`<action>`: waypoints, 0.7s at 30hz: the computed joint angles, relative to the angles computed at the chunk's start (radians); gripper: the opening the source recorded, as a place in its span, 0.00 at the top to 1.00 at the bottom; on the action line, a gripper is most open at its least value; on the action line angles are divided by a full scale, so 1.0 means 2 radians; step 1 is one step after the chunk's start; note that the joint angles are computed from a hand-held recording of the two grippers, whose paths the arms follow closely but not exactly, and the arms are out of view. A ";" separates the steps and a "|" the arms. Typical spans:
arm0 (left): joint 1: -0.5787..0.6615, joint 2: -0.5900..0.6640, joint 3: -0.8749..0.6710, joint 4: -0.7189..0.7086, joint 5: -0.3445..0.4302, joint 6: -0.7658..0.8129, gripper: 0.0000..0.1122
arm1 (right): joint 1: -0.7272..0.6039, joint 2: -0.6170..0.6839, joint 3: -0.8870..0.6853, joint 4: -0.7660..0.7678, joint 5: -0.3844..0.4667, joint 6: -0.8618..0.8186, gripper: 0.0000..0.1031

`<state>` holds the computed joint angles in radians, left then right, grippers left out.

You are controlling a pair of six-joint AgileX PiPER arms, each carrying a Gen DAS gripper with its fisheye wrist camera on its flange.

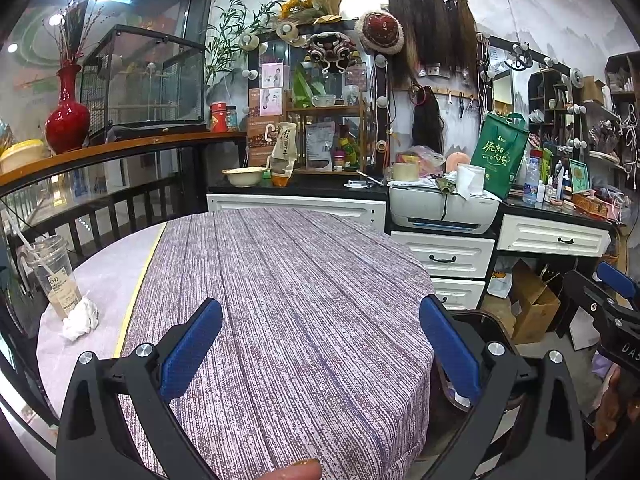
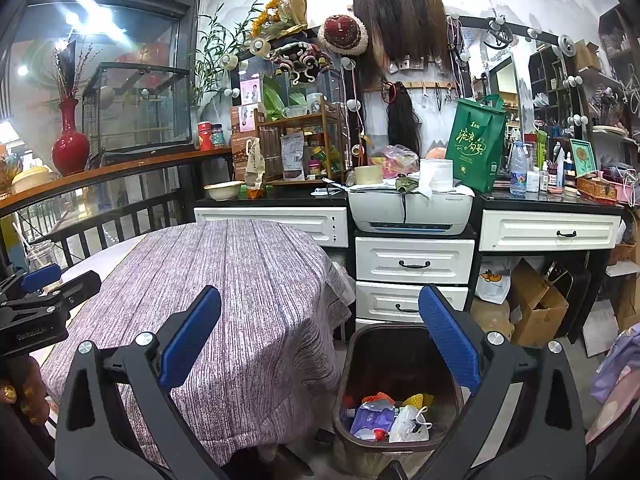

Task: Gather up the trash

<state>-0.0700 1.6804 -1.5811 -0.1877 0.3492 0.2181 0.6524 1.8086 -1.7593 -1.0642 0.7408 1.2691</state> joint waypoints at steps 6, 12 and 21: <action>0.001 0.003 -0.005 -0.006 0.006 0.005 0.13 | 0.000 0.000 0.001 -0.001 -0.001 0.001 0.06; 0.000 0.004 -0.006 -0.008 0.007 0.007 0.13 | -0.001 -0.001 0.003 0.001 -0.002 0.001 0.06; 0.001 0.008 -0.006 -0.014 0.003 0.011 0.13 | -0.003 0.001 0.001 0.007 -0.003 -0.004 0.06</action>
<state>-0.0676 1.6966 -1.5928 -0.2152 0.3555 0.2409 0.6469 1.8098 -1.7581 -1.0511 0.7345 1.2607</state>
